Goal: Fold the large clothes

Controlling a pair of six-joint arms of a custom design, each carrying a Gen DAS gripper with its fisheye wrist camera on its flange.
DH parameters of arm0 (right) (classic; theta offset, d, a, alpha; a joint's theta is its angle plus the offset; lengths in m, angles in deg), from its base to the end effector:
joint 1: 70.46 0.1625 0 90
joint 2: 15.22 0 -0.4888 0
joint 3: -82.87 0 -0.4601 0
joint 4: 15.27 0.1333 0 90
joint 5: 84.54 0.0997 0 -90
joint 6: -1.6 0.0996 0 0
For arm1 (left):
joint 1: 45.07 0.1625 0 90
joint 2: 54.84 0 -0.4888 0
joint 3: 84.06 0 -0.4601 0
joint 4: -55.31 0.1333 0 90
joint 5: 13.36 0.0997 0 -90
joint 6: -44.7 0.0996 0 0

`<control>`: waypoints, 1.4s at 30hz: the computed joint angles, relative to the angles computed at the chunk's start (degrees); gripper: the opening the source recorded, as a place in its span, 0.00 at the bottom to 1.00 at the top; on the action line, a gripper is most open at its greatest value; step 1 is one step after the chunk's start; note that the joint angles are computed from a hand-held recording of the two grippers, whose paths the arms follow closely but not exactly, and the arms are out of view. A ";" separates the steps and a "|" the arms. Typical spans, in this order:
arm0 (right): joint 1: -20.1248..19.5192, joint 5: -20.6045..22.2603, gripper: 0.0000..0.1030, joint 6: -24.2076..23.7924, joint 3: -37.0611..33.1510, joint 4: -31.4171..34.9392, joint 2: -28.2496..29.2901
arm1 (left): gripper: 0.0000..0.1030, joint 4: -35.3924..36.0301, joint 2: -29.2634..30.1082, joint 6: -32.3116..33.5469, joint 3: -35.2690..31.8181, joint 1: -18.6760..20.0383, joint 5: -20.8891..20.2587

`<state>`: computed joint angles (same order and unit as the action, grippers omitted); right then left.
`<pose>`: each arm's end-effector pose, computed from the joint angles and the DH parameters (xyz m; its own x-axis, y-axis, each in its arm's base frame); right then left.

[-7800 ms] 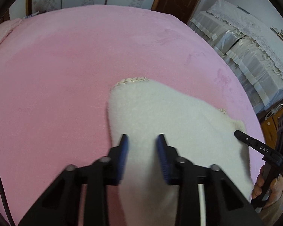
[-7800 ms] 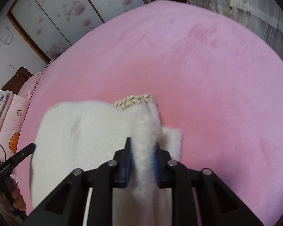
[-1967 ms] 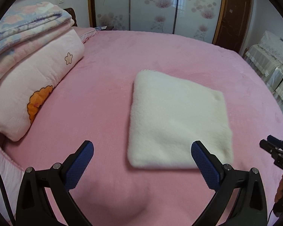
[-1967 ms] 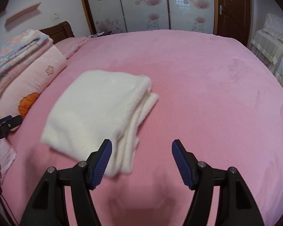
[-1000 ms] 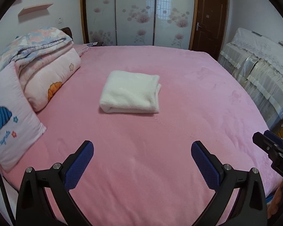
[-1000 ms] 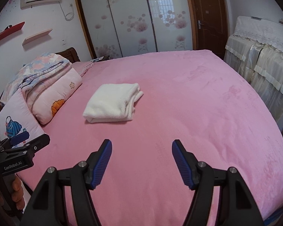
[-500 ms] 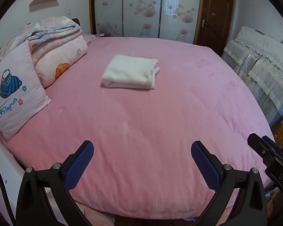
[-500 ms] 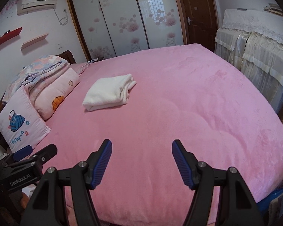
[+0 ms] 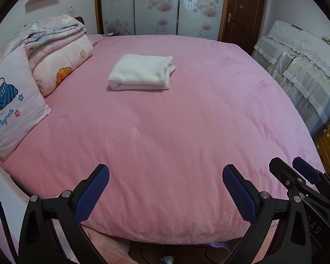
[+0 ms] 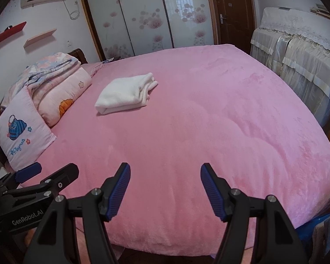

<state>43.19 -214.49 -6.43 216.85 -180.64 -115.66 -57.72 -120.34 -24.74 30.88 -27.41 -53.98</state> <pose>0.2321 -0.3570 0.3986 -0.8237 -0.0114 0.5669 -0.4181 0.6877 -0.5935 -0.4725 -0.3696 0.1553 -0.7554 -0.0006 -0.6552 0.4160 0.7722 -0.4803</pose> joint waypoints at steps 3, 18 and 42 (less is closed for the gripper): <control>-0.46 -0.21 0.65 0.19 0.32 0.52 -0.38 | 0.99 -0.63 0.43 0.55 0.03 0.18 -0.75; -0.73 -2.29 0.65 -0.76 0.71 -1.12 -0.59 | 0.99 -1.65 1.90 1.95 -0.84 0.98 -2.72; -1.29 -3.11 0.64 -0.03 0.55 -0.74 -0.38 | 0.99 -0.48 3.06 1.40 -1.87 0.97 -3.06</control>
